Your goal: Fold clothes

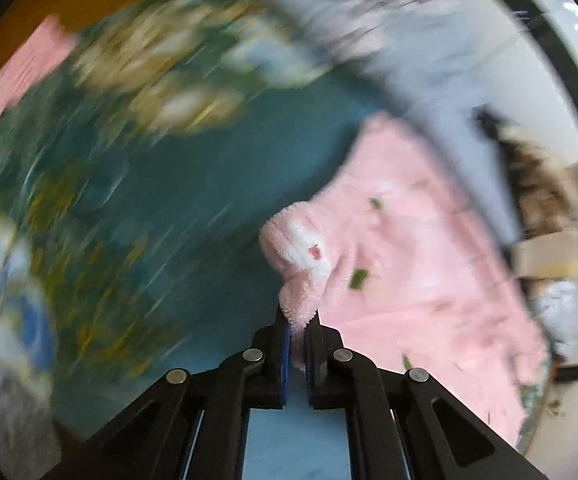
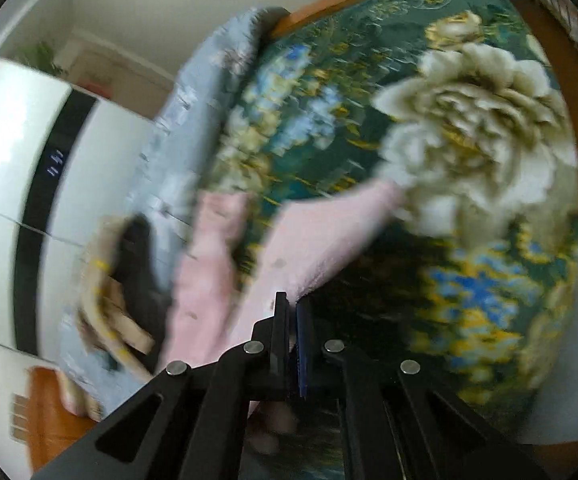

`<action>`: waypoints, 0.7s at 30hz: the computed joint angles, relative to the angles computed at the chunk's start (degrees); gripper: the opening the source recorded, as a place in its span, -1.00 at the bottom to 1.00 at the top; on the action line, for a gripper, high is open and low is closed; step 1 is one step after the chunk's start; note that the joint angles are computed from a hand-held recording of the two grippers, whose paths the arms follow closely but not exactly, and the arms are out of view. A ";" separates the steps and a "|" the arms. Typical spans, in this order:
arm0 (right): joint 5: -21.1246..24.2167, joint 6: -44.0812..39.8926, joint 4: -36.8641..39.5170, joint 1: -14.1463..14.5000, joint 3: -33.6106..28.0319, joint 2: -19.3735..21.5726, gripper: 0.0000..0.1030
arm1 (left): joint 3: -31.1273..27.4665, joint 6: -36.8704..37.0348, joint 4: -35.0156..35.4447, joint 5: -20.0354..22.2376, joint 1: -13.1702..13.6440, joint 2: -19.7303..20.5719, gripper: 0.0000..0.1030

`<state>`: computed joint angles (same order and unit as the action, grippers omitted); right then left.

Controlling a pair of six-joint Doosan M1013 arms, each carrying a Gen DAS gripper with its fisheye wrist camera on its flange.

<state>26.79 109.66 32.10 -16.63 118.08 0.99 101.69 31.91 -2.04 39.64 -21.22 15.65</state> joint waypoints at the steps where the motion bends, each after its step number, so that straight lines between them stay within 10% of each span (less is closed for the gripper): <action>1: 1.52 3.18 -3.02 -0.04 0.57 0.34 -0.95 | 1.36 -0.68 -1.15 0.17 0.11 -0.11 -0.88; 12: 5.98 8.18 -10.16 -0.33 0.79 1.56 -0.94 | 3.29 8.27 -13.55 1.70 3.06 0.99 -0.81; 16: 7.27 7.68 -10.45 -0.46 0.07 2.01 -0.89 | 2.87 7.75 -14.52 2.87 5.10 0.01 -0.48; 21: 6.39 14.42 -19.33 -1.04 -0.49 0.28 -0.19 | -1.50 -5.70 -0.56 4.69 4.86 0.18 -0.37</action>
<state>33.18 124.08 12.76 -17.67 117.59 1.27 100.19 26.21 -2.61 44.33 -16.36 15.82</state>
